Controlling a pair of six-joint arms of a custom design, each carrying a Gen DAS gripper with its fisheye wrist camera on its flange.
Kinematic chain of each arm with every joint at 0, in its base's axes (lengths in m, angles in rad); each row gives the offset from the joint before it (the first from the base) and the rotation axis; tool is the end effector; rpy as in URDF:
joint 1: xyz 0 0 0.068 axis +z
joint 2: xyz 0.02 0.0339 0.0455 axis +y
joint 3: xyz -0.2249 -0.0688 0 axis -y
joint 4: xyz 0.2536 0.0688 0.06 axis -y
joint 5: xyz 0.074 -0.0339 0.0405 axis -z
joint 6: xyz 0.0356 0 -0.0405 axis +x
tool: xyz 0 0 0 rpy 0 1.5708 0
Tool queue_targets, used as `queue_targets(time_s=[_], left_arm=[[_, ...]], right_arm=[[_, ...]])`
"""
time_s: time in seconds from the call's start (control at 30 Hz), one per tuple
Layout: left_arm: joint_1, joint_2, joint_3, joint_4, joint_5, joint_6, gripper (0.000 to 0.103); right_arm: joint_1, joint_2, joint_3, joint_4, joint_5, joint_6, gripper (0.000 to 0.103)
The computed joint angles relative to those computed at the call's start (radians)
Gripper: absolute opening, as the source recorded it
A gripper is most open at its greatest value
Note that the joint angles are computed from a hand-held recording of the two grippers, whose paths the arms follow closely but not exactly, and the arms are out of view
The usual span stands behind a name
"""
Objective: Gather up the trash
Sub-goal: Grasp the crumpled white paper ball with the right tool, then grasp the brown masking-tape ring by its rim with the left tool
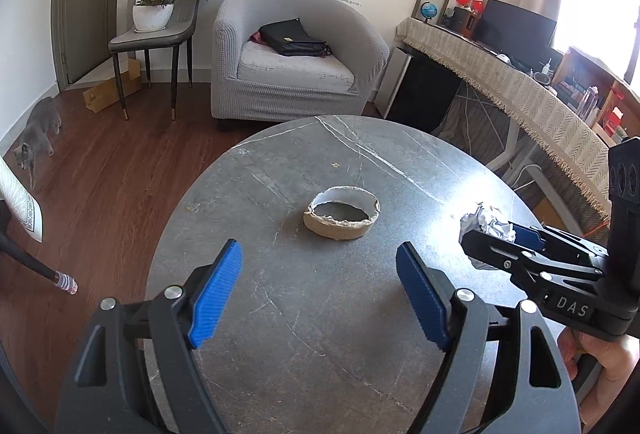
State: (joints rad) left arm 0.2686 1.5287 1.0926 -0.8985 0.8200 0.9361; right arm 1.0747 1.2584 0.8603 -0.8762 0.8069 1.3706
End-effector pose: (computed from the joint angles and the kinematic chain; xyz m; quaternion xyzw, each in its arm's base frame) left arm 0.2853 0.0515 0.1899 0.3427 0.8451 -0.2649 0.3133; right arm 0.1353 0.1959 0.1902 0.1914 0.8911 -0.0048 0.4113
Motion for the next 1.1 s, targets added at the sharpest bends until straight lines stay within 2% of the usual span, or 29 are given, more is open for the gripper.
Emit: queue_targets(time_s=[0.17, 0.27, 0.67, 0.8, 0.9, 0.97, 1.1], left_arm=[[-0.069, -0.052, -0.041, 0.082, -0.06, -0.092, 0.079], [-0.113, -0.038, -0.028, 0.08, -0.086, -0.129, 0.079], [-0.31, -0.062, -0.127, 0.279, -0.281, -0.281, 0.079], [-0.346, -0.042, -0.11, 0.297, -0.327, -0.335, 0.078], [-0.367, -0.03, -0.102, 0.321, -0.366, -0.356, 0.072], [-0.375, -0.028, -0.099, 0.336, -0.39, -0.373, 0.062], [-0.35, -0.031, -0.081, 0.3, -0.356, -0.369, 0.06]], right_arm=[[0.057, -0.07, -0.034, -0.084, 0.025, 0.081, 0.047], [0.087, -0.108, -0.057, -0.136, 0.035, 0.137, 0.047], [0.193, -0.217, -0.128, -0.324, 0.048, 0.353, 0.047], [0.215, -0.243, -0.148, -0.365, 0.048, 0.397, 0.047], [0.227, -0.253, -0.159, -0.377, 0.045, 0.421, 0.047], [0.229, -0.257, -0.166, -0.378, 0.039, 0.421, 0.047], [0.244, -0.263, -0.16, -0.404, 0.045, 0.444, 0.047]])
